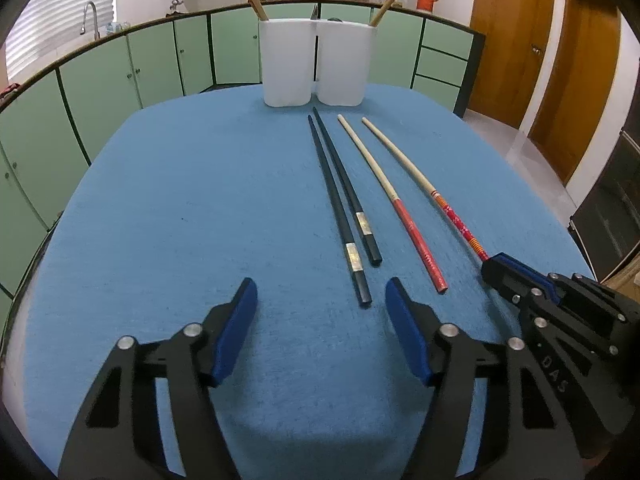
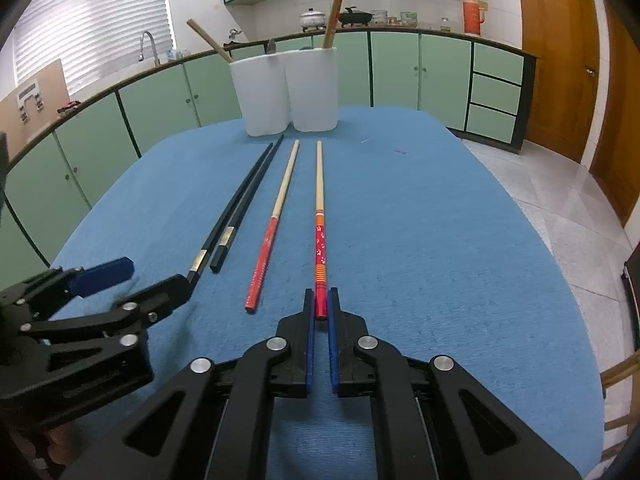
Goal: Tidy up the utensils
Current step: 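Close the left tool on the black chopstick's banded end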
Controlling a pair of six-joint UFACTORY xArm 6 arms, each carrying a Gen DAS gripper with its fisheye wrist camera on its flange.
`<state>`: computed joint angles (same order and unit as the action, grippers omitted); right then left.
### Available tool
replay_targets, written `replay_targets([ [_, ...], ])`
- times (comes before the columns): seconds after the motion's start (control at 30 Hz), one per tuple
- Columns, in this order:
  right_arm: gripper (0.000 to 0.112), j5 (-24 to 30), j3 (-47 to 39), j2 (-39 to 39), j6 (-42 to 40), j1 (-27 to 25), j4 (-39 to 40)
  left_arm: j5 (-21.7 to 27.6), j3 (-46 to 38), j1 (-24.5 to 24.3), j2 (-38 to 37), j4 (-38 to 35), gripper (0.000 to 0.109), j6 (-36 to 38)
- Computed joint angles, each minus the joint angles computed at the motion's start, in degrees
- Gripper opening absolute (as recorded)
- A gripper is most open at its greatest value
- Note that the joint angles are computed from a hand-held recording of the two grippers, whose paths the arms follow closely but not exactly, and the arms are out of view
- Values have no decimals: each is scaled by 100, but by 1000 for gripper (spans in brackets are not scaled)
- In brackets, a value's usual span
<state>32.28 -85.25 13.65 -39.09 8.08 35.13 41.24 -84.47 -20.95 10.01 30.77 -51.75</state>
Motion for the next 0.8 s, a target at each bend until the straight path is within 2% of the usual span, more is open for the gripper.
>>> replay_targets([
  [0.17, 6, 31, -18, 9, -29, -23, 55, 81, -225, 4, 204, -44, 54, -30],
  [0.3, 6, 67, -59, 38, 2, -37, 72, 56, -290, -7, 274, -106, 43, -9],
  [0.47, 6, 123, -115, 81, 14, -47, 78, 35, -293, -40, 291, -94, 41, -120],
  [0.63, 6, 169, -162, 118, 57, -65, 63, -140, -218, -41, 274, -150, 19, -110],
  [0.73, 6, 174, -177, 133, 87, -58, 9, -237, -158, -30, 247, -192, 11, -107],
  [0.8, 6, 185, -192, 146, 84, -64, 23, -306, -108, -9, 222, -246, 9, -118],
])
